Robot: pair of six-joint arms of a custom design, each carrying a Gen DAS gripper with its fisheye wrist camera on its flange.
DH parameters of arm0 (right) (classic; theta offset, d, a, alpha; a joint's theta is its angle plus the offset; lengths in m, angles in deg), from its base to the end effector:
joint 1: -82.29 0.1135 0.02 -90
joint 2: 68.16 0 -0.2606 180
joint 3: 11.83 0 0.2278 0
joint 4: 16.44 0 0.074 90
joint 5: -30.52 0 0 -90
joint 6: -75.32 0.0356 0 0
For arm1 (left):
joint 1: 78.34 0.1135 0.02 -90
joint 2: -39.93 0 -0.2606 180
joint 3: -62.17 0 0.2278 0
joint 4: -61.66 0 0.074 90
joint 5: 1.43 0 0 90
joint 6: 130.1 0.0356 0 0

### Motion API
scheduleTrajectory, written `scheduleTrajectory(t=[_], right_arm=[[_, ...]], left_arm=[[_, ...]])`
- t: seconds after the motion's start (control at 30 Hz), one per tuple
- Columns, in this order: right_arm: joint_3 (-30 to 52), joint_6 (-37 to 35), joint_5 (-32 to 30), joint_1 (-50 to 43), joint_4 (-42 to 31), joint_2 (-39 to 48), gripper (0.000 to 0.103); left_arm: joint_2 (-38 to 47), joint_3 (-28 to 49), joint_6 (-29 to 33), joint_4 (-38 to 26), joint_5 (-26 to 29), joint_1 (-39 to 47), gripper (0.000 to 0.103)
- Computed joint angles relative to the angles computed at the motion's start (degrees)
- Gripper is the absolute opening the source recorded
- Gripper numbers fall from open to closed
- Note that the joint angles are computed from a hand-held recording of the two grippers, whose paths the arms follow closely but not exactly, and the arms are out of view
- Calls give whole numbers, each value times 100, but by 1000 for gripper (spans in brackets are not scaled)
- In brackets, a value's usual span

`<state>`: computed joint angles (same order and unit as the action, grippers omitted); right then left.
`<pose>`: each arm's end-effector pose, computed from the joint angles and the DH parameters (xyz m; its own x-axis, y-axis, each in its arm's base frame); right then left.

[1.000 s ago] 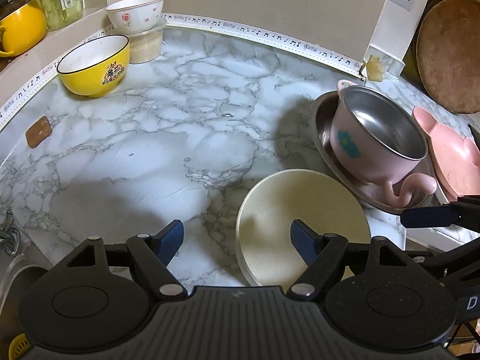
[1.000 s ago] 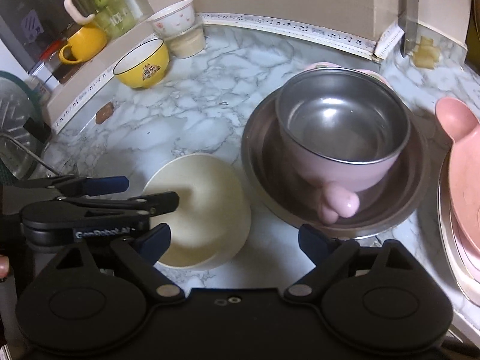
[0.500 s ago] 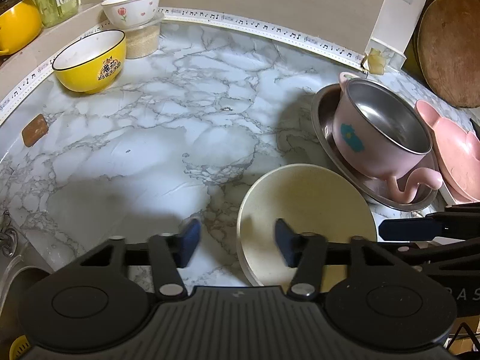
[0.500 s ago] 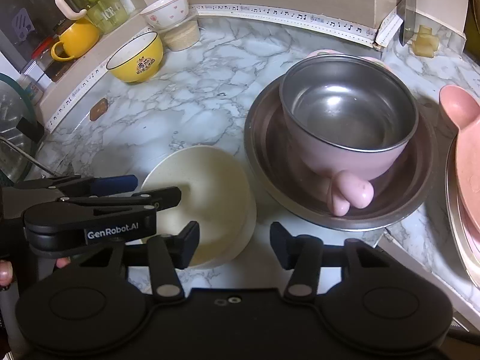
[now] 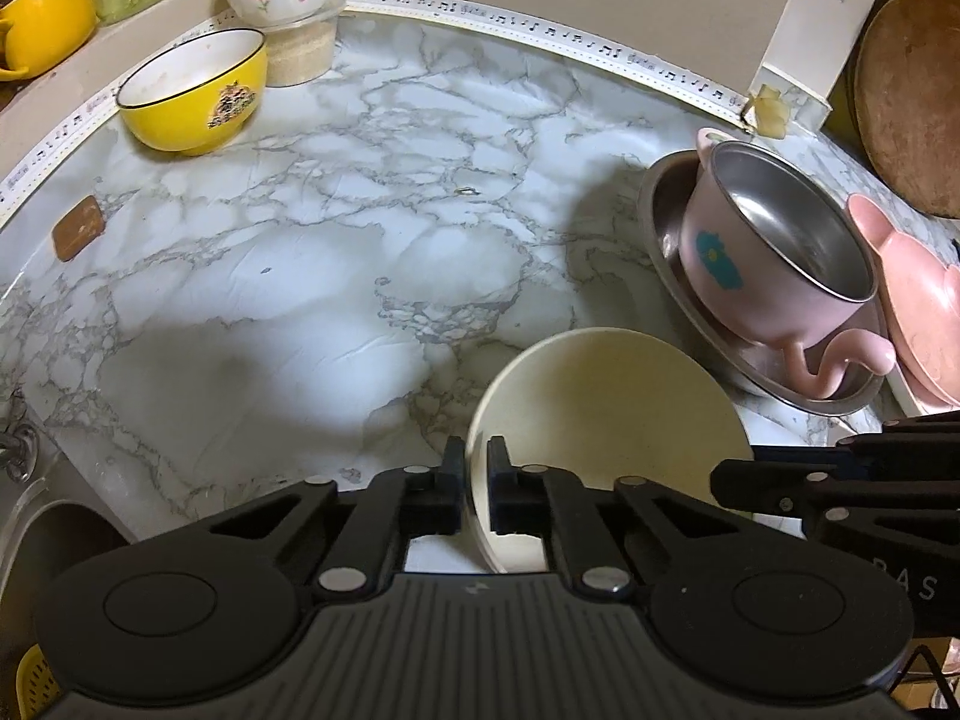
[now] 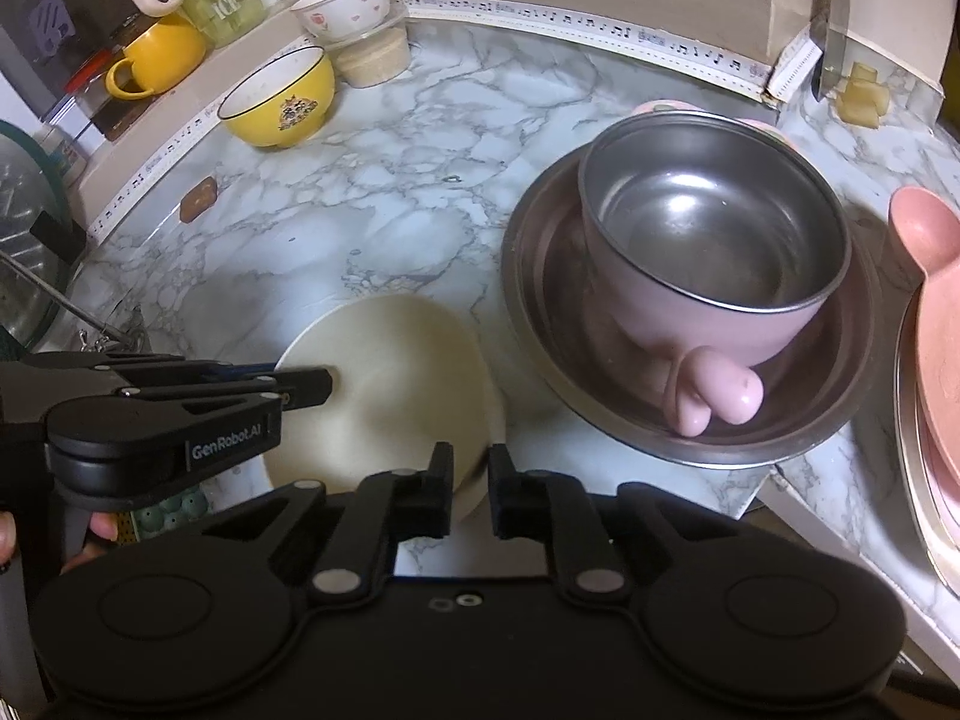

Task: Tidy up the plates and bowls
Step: 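Close both tools on the cream plate rim and lift it upright, then carry the cream plate with both tools and lower it into the pink pot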

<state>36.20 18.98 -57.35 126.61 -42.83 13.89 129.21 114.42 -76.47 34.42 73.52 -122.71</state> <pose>0.1632 0.1576 0.1489 -0.8975 -0.1023 -0.4289 -0.2254 0.9425 0.2468 0.1821 -0.1652 0.1393 -0.8712 0.0511 -0.4883 0.0970 0.9929 -0.0691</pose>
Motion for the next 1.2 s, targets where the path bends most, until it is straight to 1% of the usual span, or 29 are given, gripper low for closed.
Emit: scheduleTrajectory(t=[0.17,0.3,0.5,0.63,0.87,1.07,1.2], right_arm=[[44,-108,4,17,-59,-38,10],[129,-224,-10,-24,-230,-243,10],[444,-491,-62,-256,-740,-794,10],[772,-724,-43,-481,-1162,-1183,10],[1293,-1369,-212,-1269,-1676,-1546,9],[1670,-1894,-507,-2085,-2048,-1584,9],[1820,-2193,-626,-2531,-2239,-1509,9]], left_arm=[[-127,-21,-117,-140,-169,-122,3],[-394,161,-132,-519,-382,-244,3],[-680,860,65,-1251,-810,-387,3],[-677,1476,300,-1608,-1105,-484,3],[-101,2710,735,-1919,-1481,-679,3],[683,3728,904,-2185,-1246,-680,3],[1233,4297,903,-2340,-1066,-716,3]])
